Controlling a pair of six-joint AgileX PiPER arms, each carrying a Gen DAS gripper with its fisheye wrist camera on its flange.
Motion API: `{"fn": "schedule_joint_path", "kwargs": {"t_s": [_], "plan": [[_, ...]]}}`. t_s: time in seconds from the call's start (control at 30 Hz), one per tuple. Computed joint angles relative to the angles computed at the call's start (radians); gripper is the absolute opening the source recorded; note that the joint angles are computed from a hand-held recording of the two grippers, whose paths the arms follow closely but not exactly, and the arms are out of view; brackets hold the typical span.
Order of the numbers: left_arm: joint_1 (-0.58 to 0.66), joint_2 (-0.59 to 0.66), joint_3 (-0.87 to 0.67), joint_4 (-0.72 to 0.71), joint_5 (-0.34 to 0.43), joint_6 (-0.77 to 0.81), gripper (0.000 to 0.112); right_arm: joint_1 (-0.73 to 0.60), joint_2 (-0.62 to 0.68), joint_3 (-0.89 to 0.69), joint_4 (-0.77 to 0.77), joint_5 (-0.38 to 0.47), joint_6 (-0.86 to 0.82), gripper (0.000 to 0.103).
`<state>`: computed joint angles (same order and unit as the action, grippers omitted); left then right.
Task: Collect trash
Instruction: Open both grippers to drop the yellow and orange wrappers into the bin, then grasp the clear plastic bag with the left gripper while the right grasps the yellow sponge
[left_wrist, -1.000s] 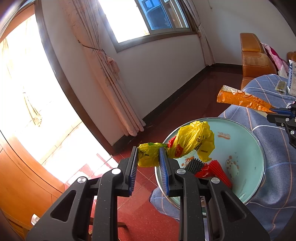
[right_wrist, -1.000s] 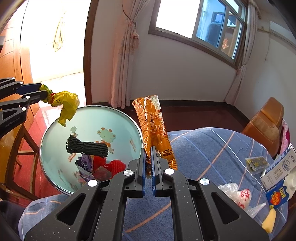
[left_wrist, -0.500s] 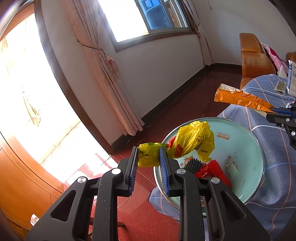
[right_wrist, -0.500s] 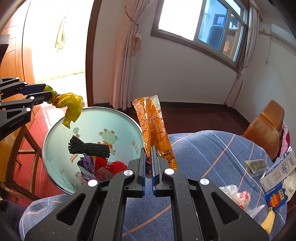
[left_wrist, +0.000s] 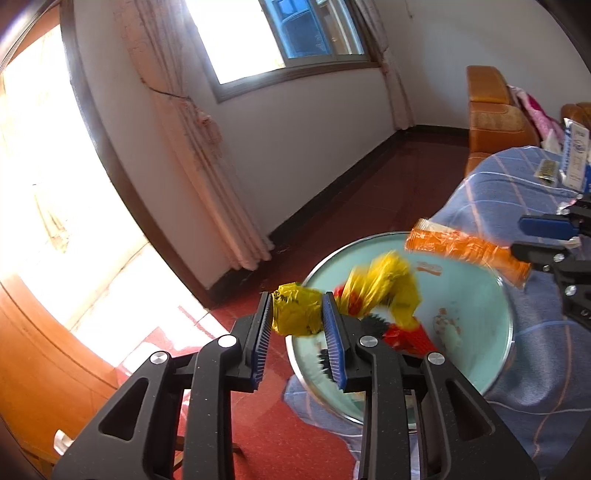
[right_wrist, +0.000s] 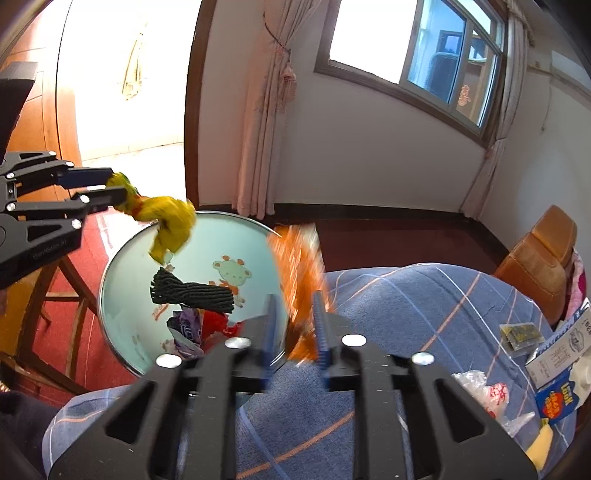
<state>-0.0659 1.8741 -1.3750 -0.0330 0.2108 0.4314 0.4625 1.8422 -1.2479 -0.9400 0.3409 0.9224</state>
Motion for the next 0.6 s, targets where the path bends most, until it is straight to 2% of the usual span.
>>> {"fn": "schedule_joint_path", "kwargs": {"t_s": [0.03, 0.07, 0.13, 0.23, 0.33, 0.43, 0.6], "plan": [[-0.005, -0.003, 0.009, 0.031, -0.011, -0.03, 0.051, -0.001, -0.001, 0.003, 0.001, -0.001, 0.002, 0.024], [-0.006, -0.006, 0.017, 0.022, -0.025, -0.019, 0.062, -0.001, -0.003, 0.008, 0.004, -0.006, 0.001, 0.029], [-0.013, -0.011, 0.028, 0.015, -0.031, -0.003, 0.062, -0.005, -0.012, 0.023, -0.01, -0.02, 0.021, 0.038], [-0.012, -0.013, 0.029, -0.025, -0.029, 0.031, 0.062, -0.007, -0.032, 0.052, -0.05, -0.027, 0.075, 0.038], [-0.012, -0.016, 0.033, -0.048, -0.031, 0.048, 0.068, -0.005, -0.059, 0.089, -0.119, -0.021, 0.158, 0.04], [-0.021, -0.024, 0.053, -0.095, -0.042, 0.091, 0.069, 0.003, -0.122, 0.171, -0.234, 0.015, 0.306, 0.043], [-0.07, -0.027, 0.089, -0.121, -0.047, 0.12, 0.07, -0.008, -0.267, 0.336, -0.326, 0.102, 0.486, 0.046]]}}
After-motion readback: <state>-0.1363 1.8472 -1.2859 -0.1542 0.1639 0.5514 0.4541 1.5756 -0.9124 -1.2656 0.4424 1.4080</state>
